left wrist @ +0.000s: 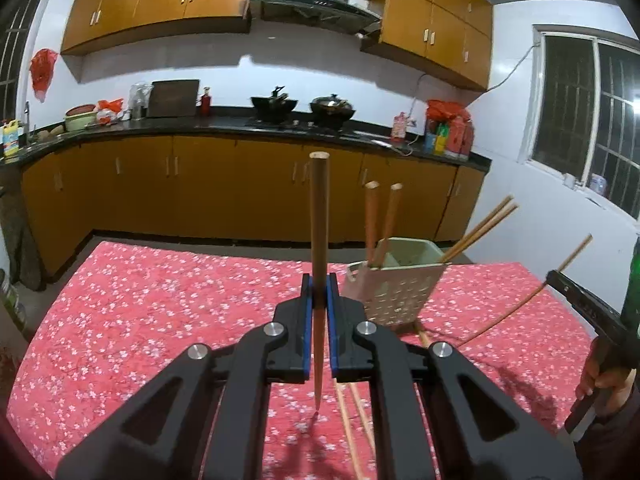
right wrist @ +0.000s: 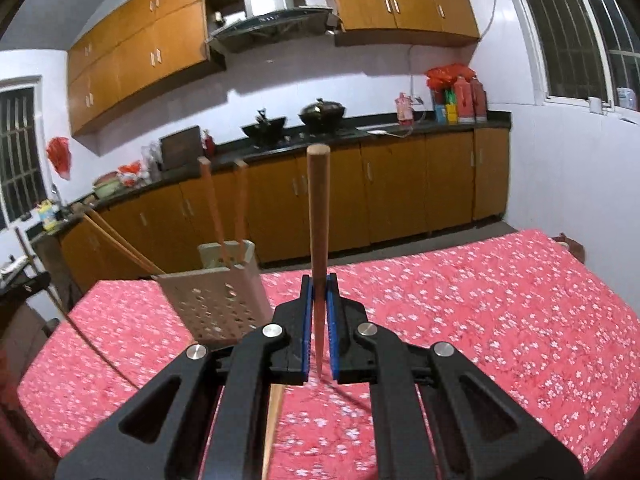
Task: Organize utensils
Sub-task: 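Raise both chopsticks upright and carry them above the utensil holder, then lower the chopsticks into the holder and open both tools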
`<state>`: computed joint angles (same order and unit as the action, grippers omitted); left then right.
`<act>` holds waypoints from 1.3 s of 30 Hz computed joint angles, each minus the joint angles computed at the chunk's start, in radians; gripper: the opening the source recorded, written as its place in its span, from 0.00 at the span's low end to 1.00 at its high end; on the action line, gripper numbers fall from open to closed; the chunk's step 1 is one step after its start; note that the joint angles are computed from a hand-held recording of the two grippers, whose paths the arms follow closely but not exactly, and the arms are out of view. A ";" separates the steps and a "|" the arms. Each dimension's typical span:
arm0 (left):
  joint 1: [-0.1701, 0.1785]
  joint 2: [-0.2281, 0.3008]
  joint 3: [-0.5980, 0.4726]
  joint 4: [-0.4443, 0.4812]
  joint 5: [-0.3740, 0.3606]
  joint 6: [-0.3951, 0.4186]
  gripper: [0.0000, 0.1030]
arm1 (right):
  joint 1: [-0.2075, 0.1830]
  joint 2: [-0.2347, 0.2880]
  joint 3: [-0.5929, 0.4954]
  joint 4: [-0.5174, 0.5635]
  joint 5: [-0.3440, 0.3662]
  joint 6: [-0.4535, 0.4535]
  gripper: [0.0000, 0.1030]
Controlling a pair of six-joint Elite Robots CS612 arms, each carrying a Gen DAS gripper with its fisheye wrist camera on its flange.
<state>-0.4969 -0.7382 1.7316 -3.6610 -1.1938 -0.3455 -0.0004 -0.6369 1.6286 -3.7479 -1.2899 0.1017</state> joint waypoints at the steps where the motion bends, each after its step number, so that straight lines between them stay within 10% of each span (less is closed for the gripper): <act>1: -0.002 -0.001 0.000 -0.010 -0.006 0.009 0.07 | -0.002 -0.004 0.003 -0.007 0.018 0.001 0.07; 9: -0.031 0.003 -0.037 -0.136 -0.055 0.095 0.07 | -0.004 -0.035 -0.005 -0.129 0.183 0.058 0.07; 18: -0.045 0.059 -0.212 -0.220 0.025 0.155 0.07 | 0.045 0.003 -0.132 -0.193 0.086 0.043 0.07; 39: -0.015 0.167 -0.370 -0.072 0.076 0.101 0.07 | 0.081 0.052 -0.230 0.089 0.025 -0.050 0.08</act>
<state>-0.5117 -0.5715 1.3613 -3.7333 -1.1177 -0.2449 0.0803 -0.5845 1.3982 -3.6593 -1.2651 0.0521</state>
